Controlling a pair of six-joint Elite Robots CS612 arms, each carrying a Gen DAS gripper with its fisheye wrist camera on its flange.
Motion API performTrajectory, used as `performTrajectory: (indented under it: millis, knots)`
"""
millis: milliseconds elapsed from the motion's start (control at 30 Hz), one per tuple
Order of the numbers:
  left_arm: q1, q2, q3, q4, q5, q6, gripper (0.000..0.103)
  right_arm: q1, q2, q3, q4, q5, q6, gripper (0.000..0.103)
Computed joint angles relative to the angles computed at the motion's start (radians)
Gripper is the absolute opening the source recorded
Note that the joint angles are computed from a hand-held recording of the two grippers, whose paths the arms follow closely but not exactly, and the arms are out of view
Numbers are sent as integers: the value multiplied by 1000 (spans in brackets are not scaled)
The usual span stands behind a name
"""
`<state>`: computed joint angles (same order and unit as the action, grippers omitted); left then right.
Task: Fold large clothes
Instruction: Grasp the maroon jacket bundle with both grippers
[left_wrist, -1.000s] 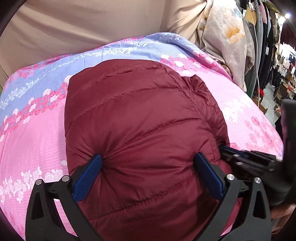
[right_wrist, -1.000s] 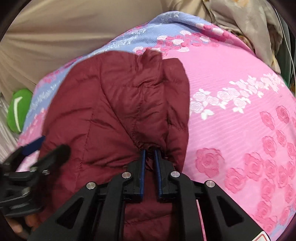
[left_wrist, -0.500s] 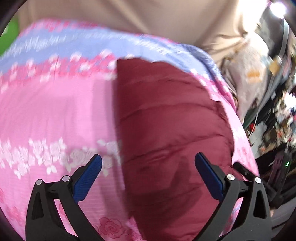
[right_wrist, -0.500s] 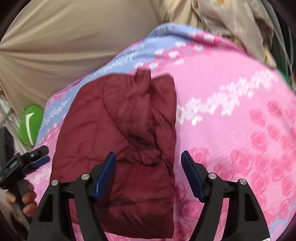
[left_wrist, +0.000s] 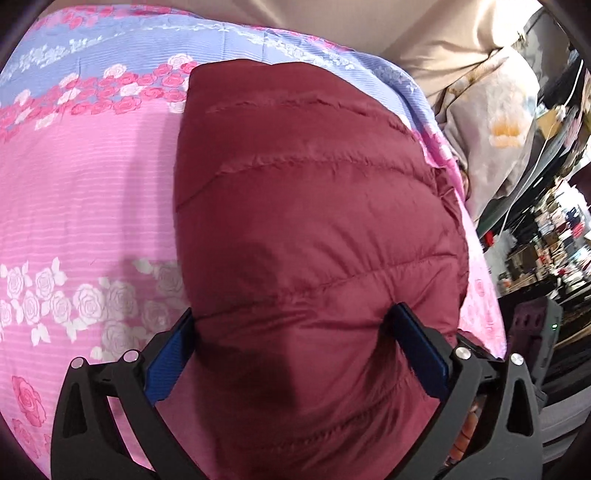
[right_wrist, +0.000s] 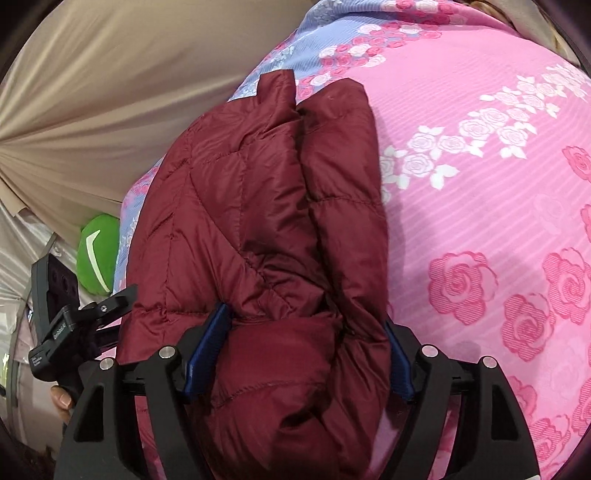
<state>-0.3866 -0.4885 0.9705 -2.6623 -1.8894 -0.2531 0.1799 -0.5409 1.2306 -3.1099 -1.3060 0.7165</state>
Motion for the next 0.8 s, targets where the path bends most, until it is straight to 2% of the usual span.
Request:
performTrajectory:
  millis: [400,733,800]
  knots:
    - [-7,28,-52,46,46,22,98,4,23,-49,22,-5,-31,81]
    - [17,76,-119,60,-51,14,98,-4,44,-76,13,24,-46,79]
    - [22,83,-129,55,-72,10,98,-9,48,-75,3,50,-40,70]
